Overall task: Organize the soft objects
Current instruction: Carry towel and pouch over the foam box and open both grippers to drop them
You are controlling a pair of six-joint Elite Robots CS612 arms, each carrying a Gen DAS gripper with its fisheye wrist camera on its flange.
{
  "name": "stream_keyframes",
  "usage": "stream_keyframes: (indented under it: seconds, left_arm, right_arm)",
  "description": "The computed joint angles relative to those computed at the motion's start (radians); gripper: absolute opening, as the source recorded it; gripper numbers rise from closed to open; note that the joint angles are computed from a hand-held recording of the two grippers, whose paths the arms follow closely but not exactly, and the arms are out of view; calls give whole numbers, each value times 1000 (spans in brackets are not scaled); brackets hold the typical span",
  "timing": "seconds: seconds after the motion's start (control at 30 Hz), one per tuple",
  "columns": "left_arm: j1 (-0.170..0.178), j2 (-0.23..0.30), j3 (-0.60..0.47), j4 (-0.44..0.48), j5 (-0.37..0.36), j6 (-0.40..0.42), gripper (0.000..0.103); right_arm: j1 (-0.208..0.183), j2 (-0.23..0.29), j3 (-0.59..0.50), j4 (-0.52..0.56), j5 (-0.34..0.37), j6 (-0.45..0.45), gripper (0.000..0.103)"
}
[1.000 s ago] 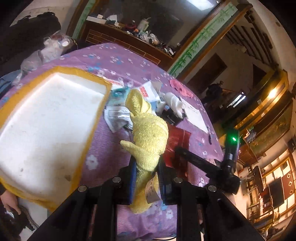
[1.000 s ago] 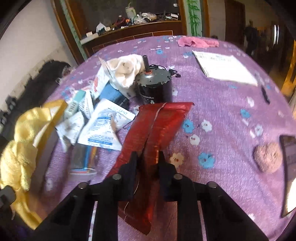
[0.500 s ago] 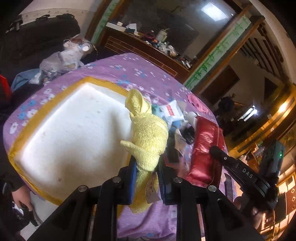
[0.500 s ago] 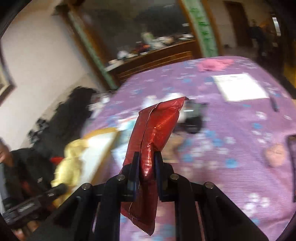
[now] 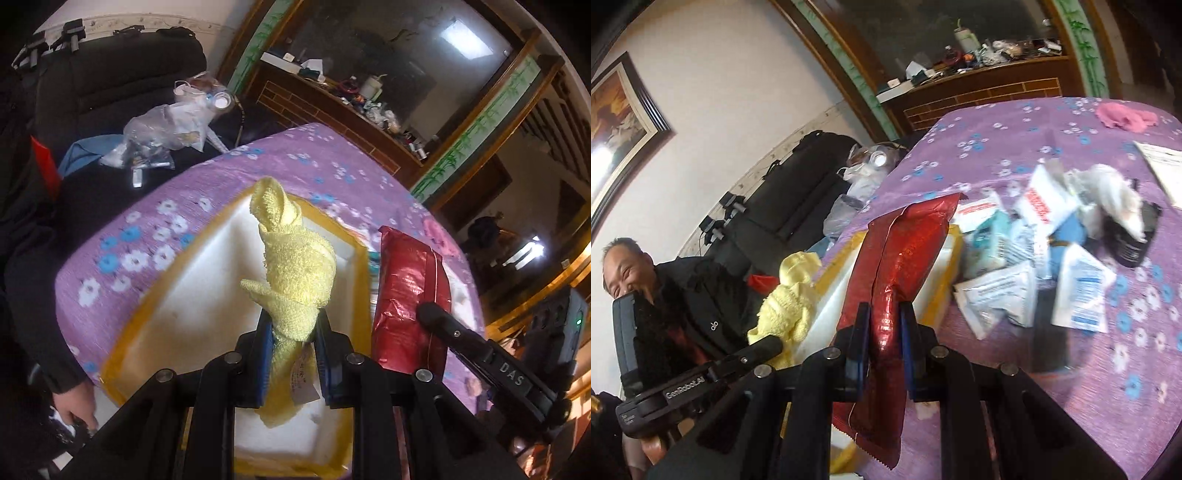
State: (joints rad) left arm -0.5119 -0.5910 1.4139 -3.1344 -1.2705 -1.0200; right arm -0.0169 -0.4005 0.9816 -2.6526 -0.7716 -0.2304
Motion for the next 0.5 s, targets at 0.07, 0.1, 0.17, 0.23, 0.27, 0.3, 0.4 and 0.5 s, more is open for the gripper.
stream_keyframes:
  seconds: [0.07, 0.1, 0.17, 0.23, 0.27, 0.3, 0.4, 0.5]
  left_arm:
    - [4, 4, -8, 35, 6, 12, 21]
    - [6, 7, -11, 50, 3, 15, 21]
    - [7, 13, -25, 110, -2, 14, 21]
    - [9, 17, -38, 181, 1, 2, 21]
    - [9, 18, -44, 221, 6, -5, 21]
    - [9, 20, -46, 240, 1, -6, 21]
    - [12, 27, -48, 264, -35, -8, 24]
    - [8, 35, -53, 282, -48, -16, 26]
  right_arm:
    - [14, 16, -35, 57, -10, -34, 15]
    - [18, 21, -40, 68, -18, -45, 15]
    - [37, 34, -59, 98, -49, -75, 15]
    - [52, 38, -63, 107, -81, -102, 15]
    - [60, 38, -57, 101, -104, -118, 15]
    - [66, 39, -53, 94, -127, -132, 15]
    - [80, 34, -23, 72, -221, -179, 16]
    - [80, 19, 23, 7, -258, -205, 16]
